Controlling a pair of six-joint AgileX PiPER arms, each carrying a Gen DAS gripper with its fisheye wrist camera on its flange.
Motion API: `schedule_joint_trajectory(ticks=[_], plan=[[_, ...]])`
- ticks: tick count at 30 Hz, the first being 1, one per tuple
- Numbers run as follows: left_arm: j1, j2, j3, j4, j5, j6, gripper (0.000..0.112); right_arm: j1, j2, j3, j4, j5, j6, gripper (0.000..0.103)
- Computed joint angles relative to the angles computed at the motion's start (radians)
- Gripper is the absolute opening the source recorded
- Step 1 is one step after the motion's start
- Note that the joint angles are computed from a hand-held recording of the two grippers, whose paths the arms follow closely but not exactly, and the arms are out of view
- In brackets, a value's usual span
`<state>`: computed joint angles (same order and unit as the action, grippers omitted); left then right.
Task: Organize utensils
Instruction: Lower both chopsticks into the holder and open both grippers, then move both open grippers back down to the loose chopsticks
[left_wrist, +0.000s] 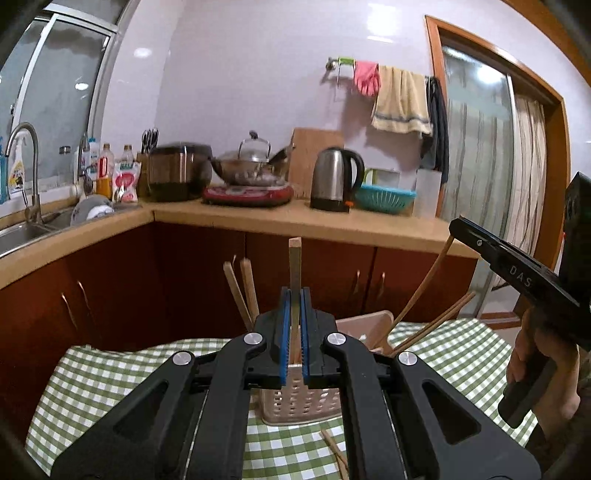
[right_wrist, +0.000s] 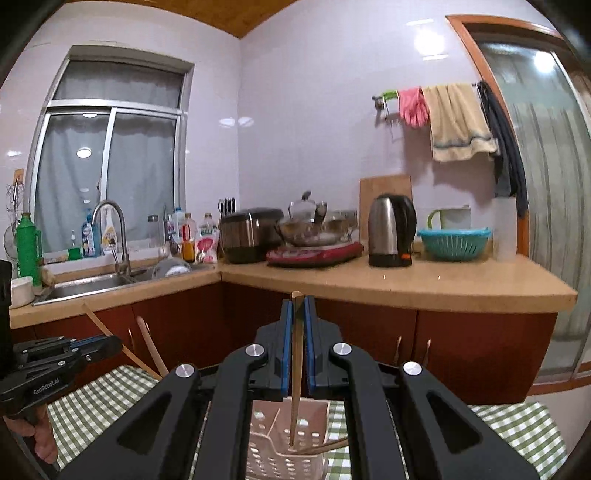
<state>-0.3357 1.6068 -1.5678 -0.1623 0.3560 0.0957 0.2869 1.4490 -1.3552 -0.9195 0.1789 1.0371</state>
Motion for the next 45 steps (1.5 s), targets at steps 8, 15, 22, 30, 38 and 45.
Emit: schedule_joint_trajectory(ticks=[8,15,22,30,38,45], plan=[[0.008,0.042,0.005,-0.004,0.007,-0.015,0.010,0.007,0.031,0.002,0.062,0.015,-0.068,0.007],[0.005,0.026,0.024,0.055,-0.037,-0.095,0.050,0.025,0.029,0.008,-0.104,0.040,0.081,0.019],[-0.004,-0.002,0.044,0.099,-0.050,-0.135,0.064,0.046,-0.019,0.036,-0.240,0.075,0.196,0.040],[-0.009,-0.077,0.113,0.135,-0.058,-0.185,0.071,0.086,-0.123,0.128,-0.283,0.137,0.239,0.041],[-0.038,-0.198,0.254,0.223,-0.070,-0.284,0.072,0.181,-0.241,0.273,-0.350,0.249,0.320,0.041],[-0.085,-0.306,0.451,0.308,-0.072,-0.408,0.072,0.314,-0.337,0.424,-0.392,0.394,0.409,0.041]])
